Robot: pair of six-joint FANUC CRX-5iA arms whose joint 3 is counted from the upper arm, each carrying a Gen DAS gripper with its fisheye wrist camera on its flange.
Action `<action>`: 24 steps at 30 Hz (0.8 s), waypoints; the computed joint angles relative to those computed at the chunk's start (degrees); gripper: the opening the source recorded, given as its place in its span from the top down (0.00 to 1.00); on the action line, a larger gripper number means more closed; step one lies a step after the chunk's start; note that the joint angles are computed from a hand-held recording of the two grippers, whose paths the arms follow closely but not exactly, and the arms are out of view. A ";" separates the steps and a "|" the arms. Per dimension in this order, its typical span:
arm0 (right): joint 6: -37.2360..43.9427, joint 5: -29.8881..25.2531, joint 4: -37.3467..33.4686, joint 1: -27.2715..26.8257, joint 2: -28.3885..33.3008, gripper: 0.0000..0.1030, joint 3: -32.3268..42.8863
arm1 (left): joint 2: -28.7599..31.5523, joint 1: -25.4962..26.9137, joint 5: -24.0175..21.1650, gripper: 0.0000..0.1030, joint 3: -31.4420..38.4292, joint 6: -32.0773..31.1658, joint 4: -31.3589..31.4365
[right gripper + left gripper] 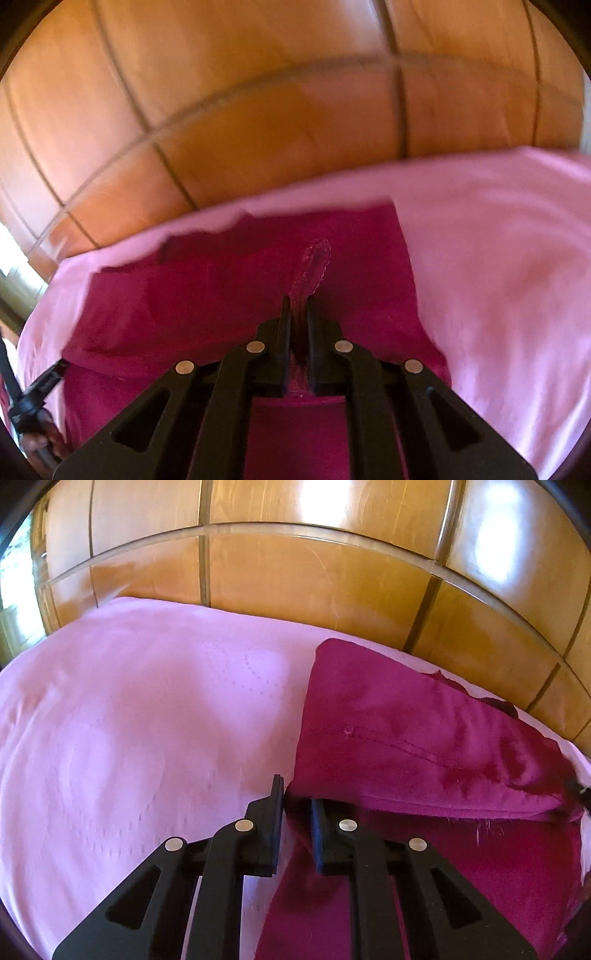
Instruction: Fold small clothes
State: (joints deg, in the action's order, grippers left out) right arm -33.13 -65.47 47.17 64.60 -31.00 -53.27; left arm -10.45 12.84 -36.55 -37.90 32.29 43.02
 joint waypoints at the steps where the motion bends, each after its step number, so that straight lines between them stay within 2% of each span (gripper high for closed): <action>1: -0.76 0.56 0.19 -0.10 -0.09 0.94 -0.63 | -0.52 0.30 -0.55 0.88 -0.26 -0.80 0.19; 4: -1.69 0.55 1.05 -0.22 0.39 0.94 -0.79 | -2.98 2.07 -2.94 0.88 -2.01 -3.67 3.16; 5: -1.53 0.03 1.03 -0.04 0.37 0.94 -0.77 | -3.75 2.32 -3.34 0.84 -2.69 -4.79 4.48; 7: -1.75 -0.22 1.18 -0.13 0.12 0.94 -1.32 | -5.77 3.29 -4.87 0.80 -5.00 -9.99 10.01; 9: -1.52 -0.39 1.42 0.04 0.16 0.94 -1.61 | -6.58 3.06 -5.66 0.80 -5.72 -13.03 13.36; 10: -1.14 -0.84 1.20 0.19 0.36 0.94 -1.18 | -6.66 2.45 -6.16 0.77 -5.71 -14.60 14.63; 11: -1.33 -1.65 0.90 0.94 0.30 0.93 -0.95 | -6.56 1.79 -6.31 0.66 -5.50 -15.12 14.91; 13: -1.47 -3.33 0.36 2.06 -0.12 0.91 -0.46 | -4.79 0.42 -7.77 0.61 -4.02 -15.24 14.18; 15: -2.17 -7.51 -0.32 4.46 -0.15 0.75 0.66 | -3.00 -0.76 -8.29 0.61 -1.83 -11.95 8.76; 16: -2.98 -9.56 0.35 5.96 -0.04 0.60 1.13 | -2.08 -1.41 -8.16 0.61 -1.07 -10.45 6.34; 18: -2.85 -12.11 2.43 8.31 0.69 0.57 2.16 | -1.77 -1.87 -7.98 0.61 -1.51 -10.26 5.62; 20: -1.79 -11.65 4.89 9.46 1.98 0.53 3.24 | -1.67 -2.34 -7.35 0.61 -2.13 -11.09 6.00; 24: 1.83 -5.08 5.93 7.84 5.99 0.50 5.05 | -1.37 -2.73 -7.09 0.61 -2.22 -10.53 5.12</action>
